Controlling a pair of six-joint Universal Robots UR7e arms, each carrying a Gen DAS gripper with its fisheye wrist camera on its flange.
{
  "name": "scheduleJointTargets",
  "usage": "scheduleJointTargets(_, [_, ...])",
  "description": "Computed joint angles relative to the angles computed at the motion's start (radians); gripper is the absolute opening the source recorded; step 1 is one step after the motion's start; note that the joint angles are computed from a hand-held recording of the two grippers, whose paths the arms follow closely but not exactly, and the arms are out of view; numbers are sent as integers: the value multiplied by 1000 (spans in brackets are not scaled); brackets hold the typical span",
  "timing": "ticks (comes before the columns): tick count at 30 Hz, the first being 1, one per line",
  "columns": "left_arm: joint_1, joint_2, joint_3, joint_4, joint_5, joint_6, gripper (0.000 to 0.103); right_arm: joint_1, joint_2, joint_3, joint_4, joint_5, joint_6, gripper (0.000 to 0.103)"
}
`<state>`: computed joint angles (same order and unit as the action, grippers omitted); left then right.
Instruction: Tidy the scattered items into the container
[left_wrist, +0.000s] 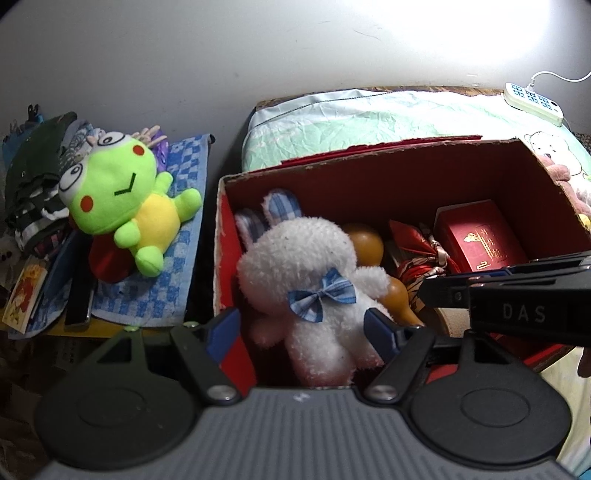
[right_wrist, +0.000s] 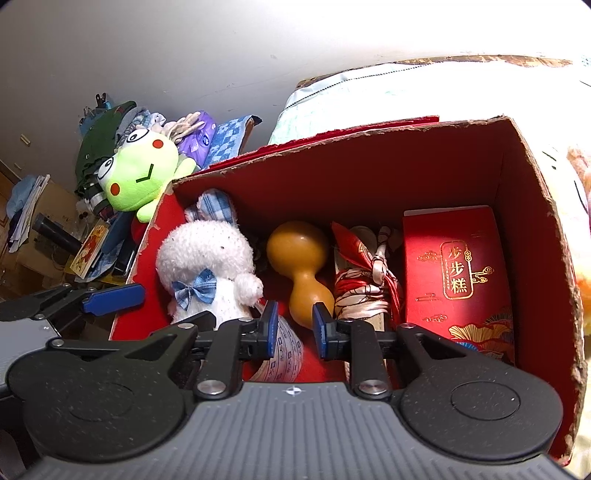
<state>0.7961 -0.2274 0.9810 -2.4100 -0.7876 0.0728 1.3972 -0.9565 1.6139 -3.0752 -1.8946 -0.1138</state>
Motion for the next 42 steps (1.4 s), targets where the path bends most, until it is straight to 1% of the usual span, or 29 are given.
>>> scheduleJointTargets(14, [-8, -29, 48, 14, 3, -55, 77, 8, -8, 31, -29, -17, 1, 24])
scheduleJointTargets(25, [-19, -50, 88, -24, 8, -59, 77, 12, -21, 61, -62, -26, -8, 24])
scheduleJointTargets(33, [-20, -53, 92, -17, -1, -63, 75, 11, -33, 79, -81, -29, 3, 24])
scheduleJointTargets(35, [-21, -55, 91, -22, -8, -61, 75, 14, -36, 83, -92, -39, 0, 24])
scheduleJointTargets(39, [-25, -51, 83, -38, -20, -51, 75, 26, -37, 79, -111, -90, -5, 24])
scheduleJointTargets(42, [-27, -43, 72, -34, -28, -44, 75, 30, -41, 81, -124, -114, -7, 24])
